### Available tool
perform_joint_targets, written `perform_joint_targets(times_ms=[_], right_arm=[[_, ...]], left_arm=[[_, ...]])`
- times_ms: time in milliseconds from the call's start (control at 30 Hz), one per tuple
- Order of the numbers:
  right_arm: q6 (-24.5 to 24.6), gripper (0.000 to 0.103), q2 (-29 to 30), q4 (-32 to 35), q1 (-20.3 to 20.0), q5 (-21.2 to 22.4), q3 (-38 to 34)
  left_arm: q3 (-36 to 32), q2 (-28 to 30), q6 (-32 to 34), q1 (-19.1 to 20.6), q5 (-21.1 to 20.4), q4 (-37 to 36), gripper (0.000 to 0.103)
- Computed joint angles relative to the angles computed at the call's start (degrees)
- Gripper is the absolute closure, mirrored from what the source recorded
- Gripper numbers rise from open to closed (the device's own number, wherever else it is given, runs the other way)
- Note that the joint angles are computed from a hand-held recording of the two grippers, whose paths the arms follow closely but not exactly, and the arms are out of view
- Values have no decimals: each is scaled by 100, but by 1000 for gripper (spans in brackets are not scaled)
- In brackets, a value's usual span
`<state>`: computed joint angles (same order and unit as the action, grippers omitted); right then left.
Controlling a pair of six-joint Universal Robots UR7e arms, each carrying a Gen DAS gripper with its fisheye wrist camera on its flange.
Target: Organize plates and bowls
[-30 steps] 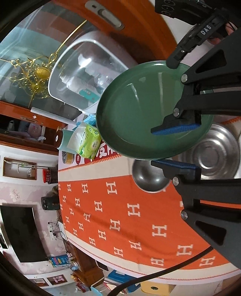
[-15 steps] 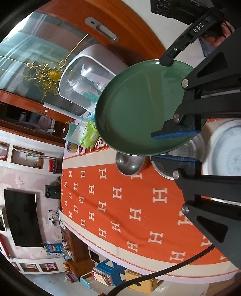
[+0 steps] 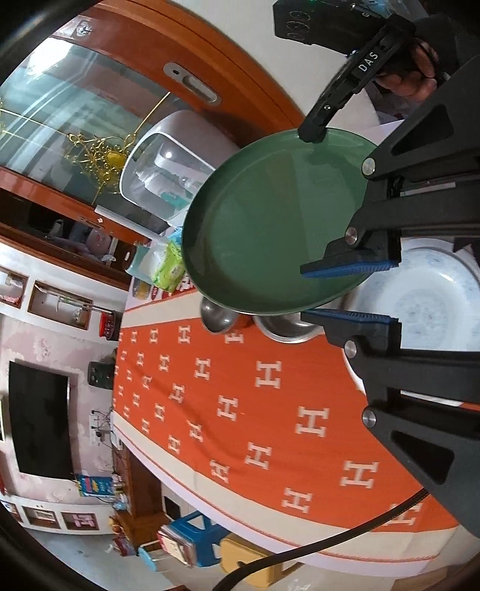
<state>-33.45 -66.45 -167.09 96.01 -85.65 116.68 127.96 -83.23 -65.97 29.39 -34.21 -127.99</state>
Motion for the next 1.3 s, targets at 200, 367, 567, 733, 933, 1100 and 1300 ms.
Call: perform_joint_targets(times_ms=[200,367,567,733,933,1100,1300], right_arm=[[-298,89,-143,293,80,-225,196],[-569,89,-156,429,220,-735,356],[-769,89,-132,533,281,-1101,485],[-818,88,-71,725,290,-1413,518],[-898,87,30,945,291,-1737,551],[-938,87,164,1130,313,-1971,516],[-989,86,305,1279,333,-2235,499]], left_arm=[[381,-326,-817,-235,-254,434,88],[663,-535,-1427,-385,-502,685,88],[840,-599,-1870,-424,-720,852,88],[985,-611,-2145,-405,-921,838,88],[1165,-595,-2483,-334,-1167,782,88],[1243,-587,-2698,-276,-1331,815,88],[1217,-443,-2754,-60,-1560,818,88]])
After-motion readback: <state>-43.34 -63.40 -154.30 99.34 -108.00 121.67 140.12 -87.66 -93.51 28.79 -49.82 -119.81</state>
